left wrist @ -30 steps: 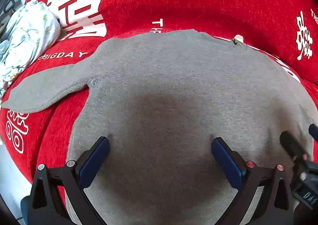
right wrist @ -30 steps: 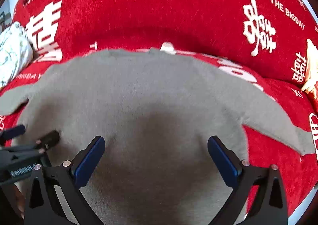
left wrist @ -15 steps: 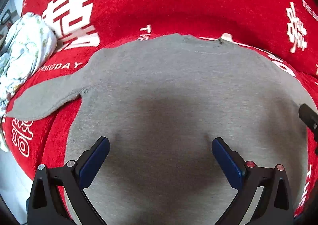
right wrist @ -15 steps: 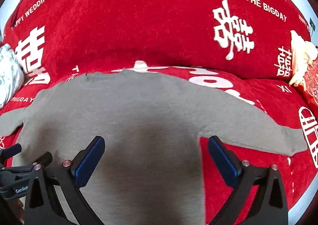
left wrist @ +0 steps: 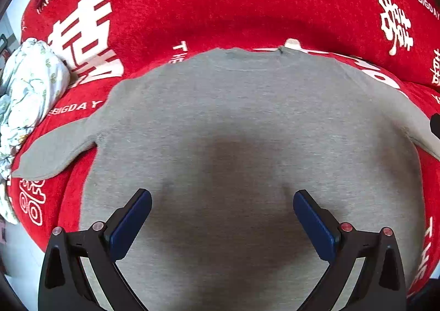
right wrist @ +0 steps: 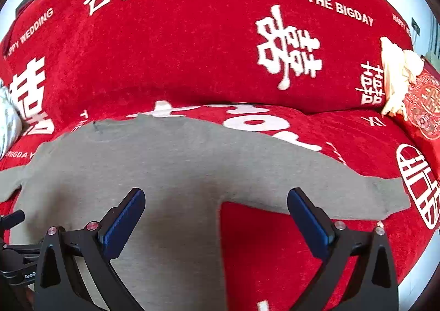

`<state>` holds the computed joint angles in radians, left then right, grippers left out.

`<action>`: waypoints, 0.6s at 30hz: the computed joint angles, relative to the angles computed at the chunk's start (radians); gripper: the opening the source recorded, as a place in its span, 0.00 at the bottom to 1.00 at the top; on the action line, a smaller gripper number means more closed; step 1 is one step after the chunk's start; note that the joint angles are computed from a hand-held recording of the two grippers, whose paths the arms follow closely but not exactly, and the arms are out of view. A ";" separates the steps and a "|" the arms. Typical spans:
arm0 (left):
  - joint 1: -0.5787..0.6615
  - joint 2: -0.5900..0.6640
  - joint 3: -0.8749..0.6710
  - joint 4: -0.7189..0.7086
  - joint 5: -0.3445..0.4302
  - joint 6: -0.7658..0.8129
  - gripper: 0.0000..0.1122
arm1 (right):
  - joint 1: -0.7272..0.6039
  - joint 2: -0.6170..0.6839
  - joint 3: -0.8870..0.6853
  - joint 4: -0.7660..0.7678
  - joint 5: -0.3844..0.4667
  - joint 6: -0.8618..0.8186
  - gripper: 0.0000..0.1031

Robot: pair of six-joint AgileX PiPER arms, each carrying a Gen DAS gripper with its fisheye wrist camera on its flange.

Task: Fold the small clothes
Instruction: 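Move the right gripper to the sweater sleeve cuff and grasp it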

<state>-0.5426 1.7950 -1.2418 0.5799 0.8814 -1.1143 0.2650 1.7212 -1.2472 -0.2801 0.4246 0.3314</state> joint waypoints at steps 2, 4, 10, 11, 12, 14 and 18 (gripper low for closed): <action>-0.002 0.023 -0.030 -0.031 0.016 0.021 0.92 | -0.020 0.000 -0.002 0.005 -0.003 -0.008 1.00; -0.009 0.031 -0.041 -0.037 0.005 0.017 0.92 | -0.045 -0.002 -0.003 0.012 -0.010 -0.016 1.00; -0.041 0.060 -0.089 -0.029 0.018 0.018 0.92 | -0.136 -0.003 -0.009 0.134 -0.017 -0.124 1.00; -0.042 0.064 -0.099 -0.040 0.013 0.032 0.92 | -0.145 -0.003 -0.007 0.137 -0.017 -0.129 1.00; -0.043 0.068 -0.106 -0.051 0.009 0.045 0.92 | -0.158 -0.002 -0.005 0.138 -0.019 -0.137 1.00; -0.047 0.079 -0.131 -0.072 0.008 0.073 0.92 | -0.181 -0.001 -0.001 0.146 -0.024 -0.154 1.00; -0.076 0.106 -0.184 -0.062 0.022 0.078 0.92 | -0.237 0.002 0.008 0.188 -0.031 -0.197 1.00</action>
